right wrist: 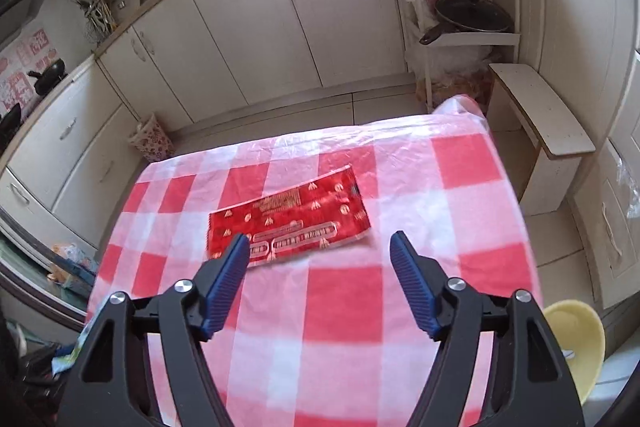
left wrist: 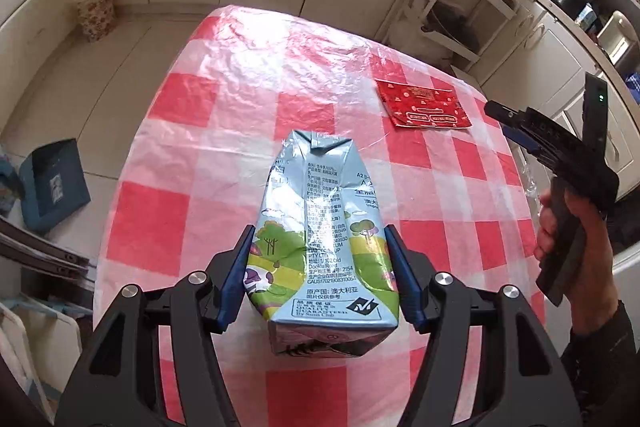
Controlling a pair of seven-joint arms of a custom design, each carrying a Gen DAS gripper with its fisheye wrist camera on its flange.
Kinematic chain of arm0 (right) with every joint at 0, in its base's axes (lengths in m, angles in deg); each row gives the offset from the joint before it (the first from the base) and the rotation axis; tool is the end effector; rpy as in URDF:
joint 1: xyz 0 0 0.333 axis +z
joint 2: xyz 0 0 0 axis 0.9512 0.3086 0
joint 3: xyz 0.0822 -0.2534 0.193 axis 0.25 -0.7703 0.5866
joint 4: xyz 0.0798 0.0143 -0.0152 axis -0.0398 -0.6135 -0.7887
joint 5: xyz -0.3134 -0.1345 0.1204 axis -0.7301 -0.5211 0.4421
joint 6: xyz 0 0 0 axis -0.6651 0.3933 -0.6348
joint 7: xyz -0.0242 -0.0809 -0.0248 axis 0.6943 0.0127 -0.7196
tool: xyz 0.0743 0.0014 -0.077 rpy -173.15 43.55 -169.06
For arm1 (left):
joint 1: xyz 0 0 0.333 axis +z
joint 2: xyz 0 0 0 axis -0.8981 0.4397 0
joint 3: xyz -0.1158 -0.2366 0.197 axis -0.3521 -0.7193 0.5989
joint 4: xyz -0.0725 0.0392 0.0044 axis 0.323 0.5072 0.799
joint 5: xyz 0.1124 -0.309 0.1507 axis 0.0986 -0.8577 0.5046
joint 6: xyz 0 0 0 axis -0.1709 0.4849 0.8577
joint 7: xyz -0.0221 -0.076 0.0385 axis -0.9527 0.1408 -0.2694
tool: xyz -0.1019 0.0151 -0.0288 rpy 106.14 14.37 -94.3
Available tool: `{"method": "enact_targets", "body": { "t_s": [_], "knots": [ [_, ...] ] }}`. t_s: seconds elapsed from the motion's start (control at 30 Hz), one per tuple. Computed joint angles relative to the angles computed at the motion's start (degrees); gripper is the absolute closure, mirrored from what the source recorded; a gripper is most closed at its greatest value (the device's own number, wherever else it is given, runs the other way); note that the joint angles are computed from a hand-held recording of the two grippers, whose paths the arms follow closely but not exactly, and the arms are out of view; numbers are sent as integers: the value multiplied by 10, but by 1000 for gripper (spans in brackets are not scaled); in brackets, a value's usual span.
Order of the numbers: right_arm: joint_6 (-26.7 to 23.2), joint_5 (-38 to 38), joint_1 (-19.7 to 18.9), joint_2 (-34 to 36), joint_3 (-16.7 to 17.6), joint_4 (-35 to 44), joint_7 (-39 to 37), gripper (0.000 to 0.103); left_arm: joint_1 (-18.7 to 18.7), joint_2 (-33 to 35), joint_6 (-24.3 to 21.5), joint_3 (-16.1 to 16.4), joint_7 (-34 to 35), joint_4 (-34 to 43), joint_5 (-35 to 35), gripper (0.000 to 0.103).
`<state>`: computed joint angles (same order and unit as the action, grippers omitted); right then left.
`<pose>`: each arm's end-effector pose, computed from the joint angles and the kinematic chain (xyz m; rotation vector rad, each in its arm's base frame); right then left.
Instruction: Collect trash
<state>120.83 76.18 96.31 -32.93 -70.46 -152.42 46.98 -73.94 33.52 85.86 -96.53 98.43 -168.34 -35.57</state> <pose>0.6006 0.3390 0.5353 -1.8672 1.5283 -0.2627 0.4168 -0.1576 0.5200 -2.3070 1.6783 -0.8449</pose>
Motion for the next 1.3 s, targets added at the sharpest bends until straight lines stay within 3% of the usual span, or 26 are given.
{"method": "enact_targets", "body": {
  "t_s": [0.07, 0.17, 0.3, 0.4, 0.43, 0.47, 0.6, 0.73, 0.9, 1.0, 1.03, 1.07, 1.1, 1.17, 1.23, 1.3],
  "knots": [
    [-30, -42, 21, 32, -22, 49, 21, 31, -10, 3, -11, 15, 22, -1, -19, 43],
    [-71, -79, 38, 78, -43, 114, 51, 31, 0, 2, -14, 5, 29, 4, 1, 43],
    [-113, -89, 39, 113, -39, 159, 49, 32, -5, 12, -24, 8, 48, 21, -1, 43],
    [-81, -126, 54, 93, -47, 116, 39, 62, -11, 17, -31, 16, 66, 24, -23, 43],
    [-78, -119, 49, 85, -37, 104, 27, 84, -12, 18, -33, 17, 70, 24, -28, 43],
    [-81, -105, 40, 77, -24, 93, 9, 100, -12, 20, -36, 17, 73, 26, -32, 43],
    [-60, -42, 10, 8, 19, -4, -64, 102, -12, 21, -37, 16, 83, 26, -43, 43],
    [-38, 20, -5, -96, 36, -134, -117, 102, -34, 16, -30, 31, 125, 17, -97, 45],
    [-65, 44, -2, -226, 24, -260, -130, 102, -66, 11, -35, 47, 193, 9, -174, 67],
    [-96, 23, -5, -281, 19, -319, -119, 102, -70, 2, -42, 39, 219, 4, -191, 69],
    [-98, 4, -7, -295, 20, -337, -114, 90, -66, -1, -45, 32, 217, 3, -182, 69],
    [-91, -18, -9, -306, 24, -351, -110, 50, -61, -2, -49, 25, 212, 3, -172, 69],
    [-55, -33, -6, -322, 27, -374, -121, 35, -54, -6, -46, 17, 200, 1, -160, 68],
    [-5, 9, 29, -340, 11, -400, -220, 28, -48, -7, -48, 13, 187, 1, -146, 61],
    [1, 58, 64, -343, -1, -408, -312, 19, -38, -4, -40, 7, 162, 2, -130, 49],
    [-19, 113, 89, -331, -12, -398, -395, 19, -37, 2, -37, 12, 155, 6, -128, 45]
  ]
}}
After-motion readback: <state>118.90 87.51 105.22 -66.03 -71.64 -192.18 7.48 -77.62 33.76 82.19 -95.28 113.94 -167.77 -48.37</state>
